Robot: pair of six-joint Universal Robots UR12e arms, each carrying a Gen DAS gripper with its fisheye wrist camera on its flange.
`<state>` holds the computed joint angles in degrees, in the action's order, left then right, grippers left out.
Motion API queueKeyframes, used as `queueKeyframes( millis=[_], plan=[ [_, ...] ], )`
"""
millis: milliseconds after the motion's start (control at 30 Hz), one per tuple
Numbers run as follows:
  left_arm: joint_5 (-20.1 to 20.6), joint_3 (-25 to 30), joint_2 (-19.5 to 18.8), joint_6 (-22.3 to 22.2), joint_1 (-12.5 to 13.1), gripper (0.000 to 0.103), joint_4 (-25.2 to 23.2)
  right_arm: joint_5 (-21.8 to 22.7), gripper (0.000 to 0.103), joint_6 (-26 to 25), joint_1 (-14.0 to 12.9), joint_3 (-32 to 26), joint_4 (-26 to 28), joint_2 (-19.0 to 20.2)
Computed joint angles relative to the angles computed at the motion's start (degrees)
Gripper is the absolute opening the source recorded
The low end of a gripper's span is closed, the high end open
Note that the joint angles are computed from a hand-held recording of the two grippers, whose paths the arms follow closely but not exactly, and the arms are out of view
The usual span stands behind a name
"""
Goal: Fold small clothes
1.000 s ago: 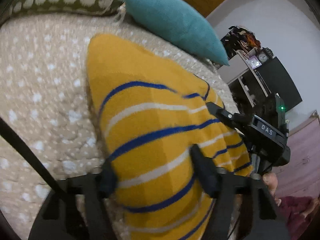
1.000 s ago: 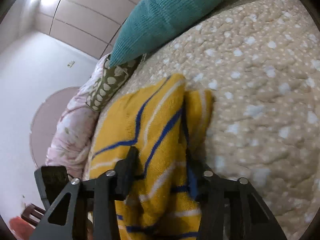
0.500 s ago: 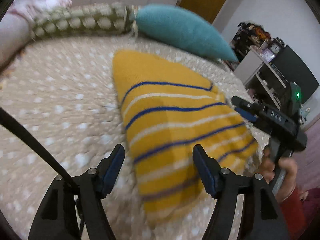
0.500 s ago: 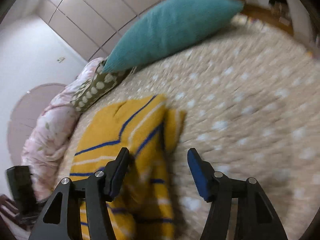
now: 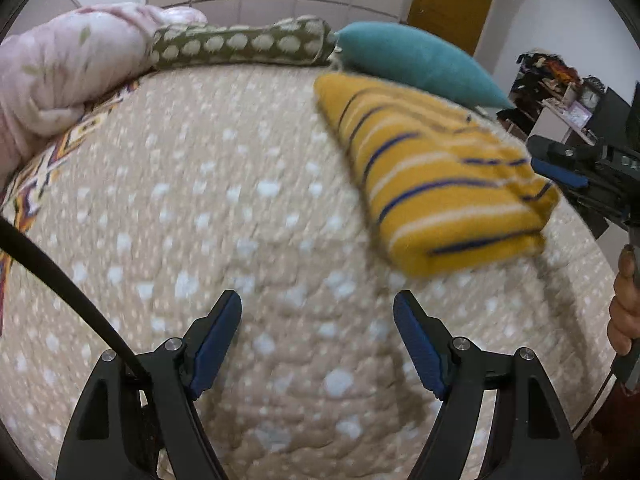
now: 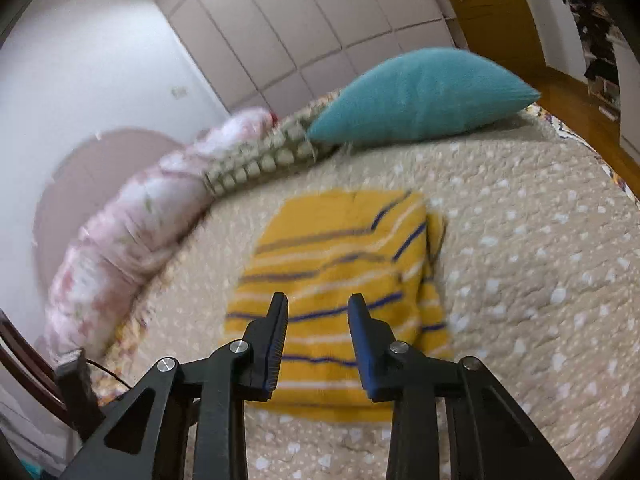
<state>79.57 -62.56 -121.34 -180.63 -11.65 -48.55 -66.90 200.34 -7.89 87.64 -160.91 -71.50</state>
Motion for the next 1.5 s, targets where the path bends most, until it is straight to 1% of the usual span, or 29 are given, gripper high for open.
queueKeyframes(
  millis=[33, 67, 133, 167, 200, 267, 333, 400, 467, 567, 700, 800, 867, 933, 967, 1133, 1233, 1267, 1300, 1367, 1433, 1500],
  plan=[
    [0.75, -0.28, -0.02, 0.29, -0.1, 0.077, 0.03, -1.04, 0.034, -0.8, 0.47, -0.31, 1.3, 0.31],
    [0.94, -0.88, 0.19, 0.56, -0.06, 0.077, 0.44, -3.67, 0.034, -2.05, 1.28, -0.71, 3.23, 0.61],
    [0.64, -1.52, 0.37, 0.79, -0.03, 0.082, 1.07, -9.64, 0.034, -4.17, 2.66, -1.59, 6.6, 1.31],
    [0.47, -1.42, 0.24, 1.05, -0.06, 0.088, 0.94, -11.35, 0.033, -4.65, 3.0, -1.71, 7.36, 1.65],
    [0.62, -1.25, 0.05, 1.77, -0.17, 0.089, 0.52, -12.04, 0.033, -4.77, 3.08, -1.37, 7.26, 1.73],
    [2.05, -1.09, -0.3, 3.02, -0.8, 0.095, 0.54, -12.56, 0.033, -4.12, 3.11, -0.36, 5.43, 1.82],
    [3.48, -1.05, -0.34, 4.23, -1.3, 0.098, 0.43, -12.65, 0.033, -3.44, 3.12, 0.05, 4.17, 1.97],
    [3.13, -0.76, -0.57, 4.38, -1.28, 0.1, 0.15, -12.29, 0.033, -2.32, 3.02, 0.48, 2.88, 2.16],
    [1.86, -0.65, -0.66, 4.18, -1.0, 0.102, -0.13, -11.75, 0.033, -1.25, 2.87, 1.07, 1.15, 2.3],
    [0.98, -0.28, -0.88, 4.2, -0.8, 0.103, -0.67, -11.62, 0.033, -0.03, 2.87, 2.08, -2.02, 2.45],
    [-0.21, 0.85, -1.46, 3.81, -0.57, 0.103, -1.86, -10.64, 0.034, 0.95, 2.63, 2.74, -3.91, 2.46],
    [0.1, 1.97, -2.01, 4.67, -0.61, 0.103, -3.17, -9.97, 0.034, 1.79, 2.45, 3.31, -5.61, 2.52],
    [1.49, 2.86, -2.47, 5.04, -0.95, 0.103, -3.99, -9.97, 0.034, 1.93, 2.43, 3.62, -6.44, 2.55],
    [2.54, 3.21, -2.68, 5.26, -1.24, 0.103, -3.99, -9.98, 0.034, 1.83, 2.41, 3.57, -6.38, 2.61],
    [2.43, 3.0, -2.61, 5.21, -1.22, 0.103, -3.58, -10.18, 0.034, 1.78, 2.47, 3.65, -6.5, 2.57],
    [-0.49, 0.96, -1.64, 4.45, -0.43, 0.103, -0.99, -10.52, 0.034, 1.69, 2.6, 3.47, -5.85, 2.46],
    [-1.88, -0.8, -0.75, 4.38, -0.04, 0.103, 0.93, -12.79, 0.034, 1.12, 3.11, 2.58, -0.64, 1.17],
    [-2.27, -1.18, -0.55, 4.25, 0.06, 0.103, 1.39, -14.17, 0.034, 1.94, 3.27, 2.79, -0.07, 0.35],
    [-3.1, -1.69, -0.27, 4.03, 0.28, 0.103, 2.03, -15.1, 0.037, 2.53, 3.36, 2.99, 0.07, -0.26],
    [-4.47, -2.47, 0.24, 3.16, 0.64, 0.103, 3.13, -16.2, 0.037, 2.88, 3.49, 2.73, 0.58, -1.08],
    [-4.81, -4.28, 1.35, 1.05, 1.06, 0.103, 6.17, -17.34, 0.037, 1.46, 3.87, 1.37, 2.13, -1.17],
    [-3.8, -5.56, 2.31, -0.41, 1.32, 0.103, 8.89, -19.55, 0.037, -1.46, 4.97, -1.28, 4.85, -0.35]
  ],
)
